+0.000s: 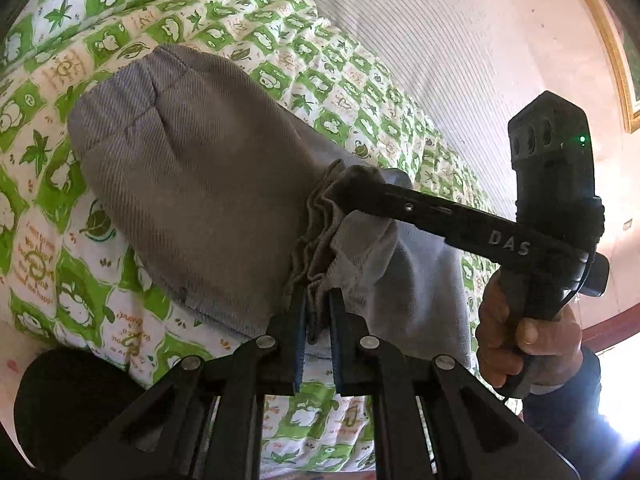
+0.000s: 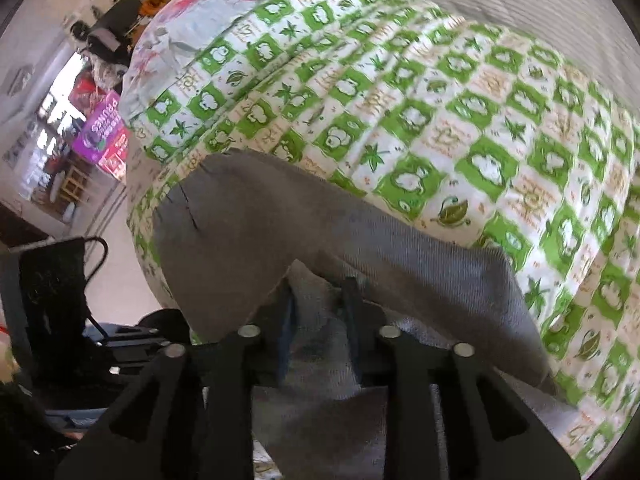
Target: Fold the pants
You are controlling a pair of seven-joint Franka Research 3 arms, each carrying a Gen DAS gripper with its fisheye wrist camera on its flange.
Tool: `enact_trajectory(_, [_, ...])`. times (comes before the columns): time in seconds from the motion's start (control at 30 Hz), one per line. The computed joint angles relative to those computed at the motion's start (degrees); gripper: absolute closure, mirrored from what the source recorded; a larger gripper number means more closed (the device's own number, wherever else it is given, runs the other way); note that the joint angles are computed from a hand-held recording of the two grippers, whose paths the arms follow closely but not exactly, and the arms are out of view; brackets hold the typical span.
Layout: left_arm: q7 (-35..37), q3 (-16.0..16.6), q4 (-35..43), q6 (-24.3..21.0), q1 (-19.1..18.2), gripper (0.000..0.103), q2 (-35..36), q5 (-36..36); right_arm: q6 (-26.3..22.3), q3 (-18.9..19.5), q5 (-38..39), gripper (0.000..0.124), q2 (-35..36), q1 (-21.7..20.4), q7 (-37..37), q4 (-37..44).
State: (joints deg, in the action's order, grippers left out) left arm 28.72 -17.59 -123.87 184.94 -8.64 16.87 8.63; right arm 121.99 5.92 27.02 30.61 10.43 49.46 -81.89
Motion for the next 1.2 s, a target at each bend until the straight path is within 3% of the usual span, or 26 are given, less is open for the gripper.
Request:
enact_trajectory(0.07, [-1.0,2.9,-0.3,-0.1,-2.8,0.094,-0.8,0.3,0.4,0.0,0.7,0.085,-0.6,-0.3,0.4,-0.4])
enact_trajectory(0.17, [-3.9,10.4,-1.9,-0.3,-10.1,0.094,-3.1,2.2,0.8,0.3,2.7,0.084,-1.6,-1.4,-0.2,-0.8])
enact_trajectory(0.23, [-5.7,13.6,-2.0,-0.7,-12.8,0.095,-3.6,3.6,0.6,0.7,4.7,0.084,-2.1,-2.2,-0.9,-0.9])
enact_trajectory(0.27, [-6.2,13.2,-2.1,-0.8,-12.2,0.095,-3.5,3.9,0.2,1.2,6.6,0.084,-2.3,-3.0,-1.8,-0.9])
enact_trajectory(0.33, [-5.2,8.0,-1.4,-0.4,-7.1,0.095,-2.2,2.5,-1.5,1.5,7.9,0.084,-2.1,-3.3,-2.6,-0.4])
enact_trajectory(0.37, [-5.2,7.2,-1.0,-0.4,-6.3,0.095,-1.4,2.2,-2.6,1.6,7.8,0.084,-1.6,-3.1,-2.7,0.2])
enact_trajectory(0.43, [-6.5,9.8,-0.3,-0.5,-8.8,0.095,-0.8,2.5,-3.6,1.6,7.7,0.087,-1.1,-2.5,-3.4,0.4])
enact_trajectory(0.57, [-8.1,10.6,-0.3,-0.1,-9.6,0.095,-0.2,2.5,-3.9,0.8,3.8,0.092,1.2,0.4,-2.5,1.6])
enact_trajectory(0.73, [-6.1,5.3,3.7,-1.7,-5.1,0.095,3.5,2.3,-1.8,-1.2,-3.3,0.114,1.9,2.9,1.0,1.5])
enact_trajectory(0.83, [-4.7,3.9,5.7,-2.9,-4.2,0.095,4.6,2.2,-1.8,-1.4,-4.5,0.115,1.1,2.2,1.3,0.8])
enact_trajectory(0.93, [-4.4,4.8,6.6,-3.6,-5.4,0.094,4.8,2.3,-2.5,-1.2,-3.8,0.115,0.8,0.8,1.2,0.5])
enact_trajectory(1.03, [-4.1,2.7,5.2,-2.1,-3.1,0.094,4.2,0.9,-3.7,-0.3,-1.2,0.115,1.2,-0.7,0.1,1.1])
enact_trajectory(1.1, [-4.9,3.9,3.9,-2.1,-4.1,0.094,2.6,0.6,-3.8,0.3,0.5,0.111,0.9,-1.2,-0.4,0.9])
enact_trajectory(1.2, [-8.4,11.1,1.6,-2.4,-10.8,0.092,-0.4,2.5,-3.7,0.9,2.2,0.111,0.1,-1.3,-2.1,0.4])
